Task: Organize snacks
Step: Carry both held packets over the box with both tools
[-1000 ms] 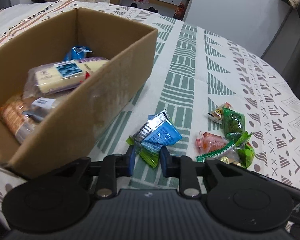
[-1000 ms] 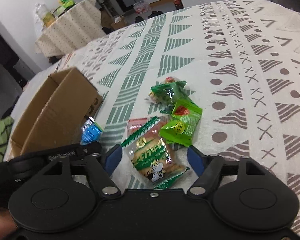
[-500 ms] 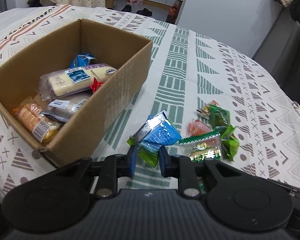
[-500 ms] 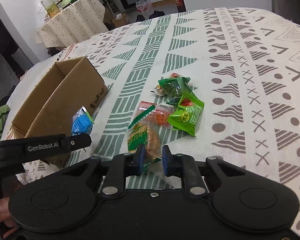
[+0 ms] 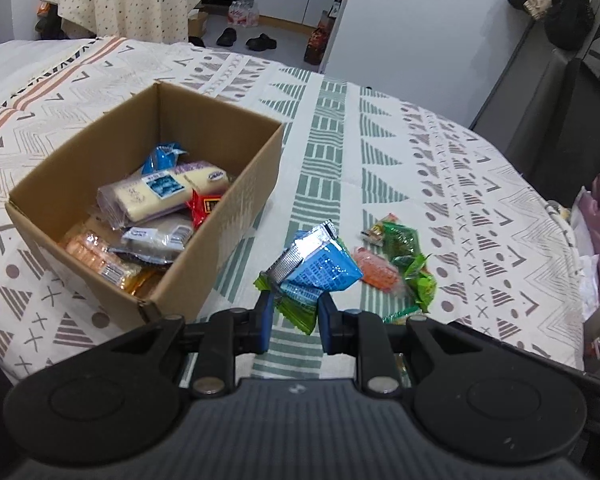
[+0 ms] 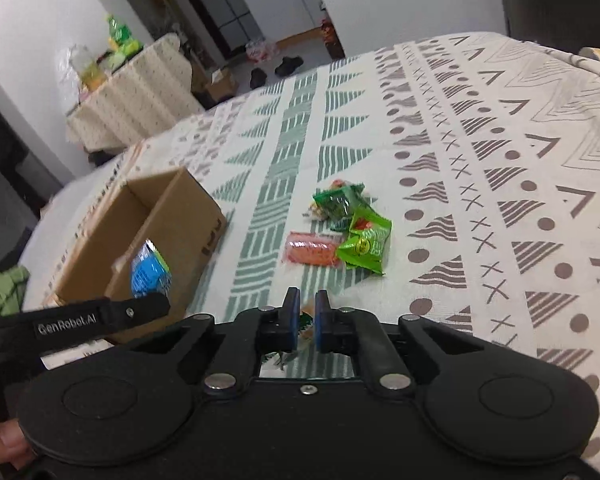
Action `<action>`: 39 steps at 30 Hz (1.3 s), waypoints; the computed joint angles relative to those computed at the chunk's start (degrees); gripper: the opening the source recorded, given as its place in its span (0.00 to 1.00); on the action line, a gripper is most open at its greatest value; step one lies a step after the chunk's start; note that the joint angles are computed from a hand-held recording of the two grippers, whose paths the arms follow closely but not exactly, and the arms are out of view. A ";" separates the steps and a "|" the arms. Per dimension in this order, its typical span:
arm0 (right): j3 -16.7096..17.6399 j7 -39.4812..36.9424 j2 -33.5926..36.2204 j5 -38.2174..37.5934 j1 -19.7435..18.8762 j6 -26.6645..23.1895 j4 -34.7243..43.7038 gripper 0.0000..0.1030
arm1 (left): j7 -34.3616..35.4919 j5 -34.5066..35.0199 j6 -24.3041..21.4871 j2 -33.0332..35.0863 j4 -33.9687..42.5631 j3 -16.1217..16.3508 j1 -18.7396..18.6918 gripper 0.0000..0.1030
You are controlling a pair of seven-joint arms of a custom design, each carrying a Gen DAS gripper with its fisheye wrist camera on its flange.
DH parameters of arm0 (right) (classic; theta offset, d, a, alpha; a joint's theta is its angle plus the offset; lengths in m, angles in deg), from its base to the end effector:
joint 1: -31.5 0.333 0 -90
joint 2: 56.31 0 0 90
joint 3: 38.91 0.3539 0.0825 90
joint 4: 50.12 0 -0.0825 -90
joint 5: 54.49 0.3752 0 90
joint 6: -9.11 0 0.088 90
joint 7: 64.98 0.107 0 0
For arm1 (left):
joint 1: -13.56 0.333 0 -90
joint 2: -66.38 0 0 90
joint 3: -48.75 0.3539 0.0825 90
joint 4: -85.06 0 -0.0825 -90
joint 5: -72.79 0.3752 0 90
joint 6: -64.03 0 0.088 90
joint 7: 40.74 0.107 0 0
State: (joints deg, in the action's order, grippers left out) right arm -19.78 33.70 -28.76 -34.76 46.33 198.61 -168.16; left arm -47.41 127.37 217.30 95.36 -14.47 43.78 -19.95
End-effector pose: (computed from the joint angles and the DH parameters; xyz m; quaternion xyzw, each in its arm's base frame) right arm 0.5703 0.3128 0.3356 -0.6474 0.6603 -0.0545 0.3767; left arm 0.5424 -0.4514 0.3654 -0.7471 0.5734 -0.2866 0.1757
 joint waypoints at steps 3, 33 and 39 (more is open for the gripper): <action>3.13 1.92 -0.56 0.43 -2.43 3.04 -1.55 0.07 | -1.19 1.16 1.10 -1.28 -1.19 0.44 -0.03 0.21; -2.49 13.74 2.28 -5.92 7.97 5.14 9.83 0.06 | -16.01 15.65 5.43 -13.19 -11.78 -1.39 10.05 0.21; -8.97 11.12 5.03 -1.43 15.21 0.61 16.93 0.06 | -15.12 15.15 7.36 -12.89 -12.61 -1.31 12.83 0.21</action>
State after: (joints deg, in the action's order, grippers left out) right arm -28.75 44.82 -23.73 -36.18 61.54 199.22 -151.23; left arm -62.53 142.52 224.66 82.46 -27.09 42.47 -7.12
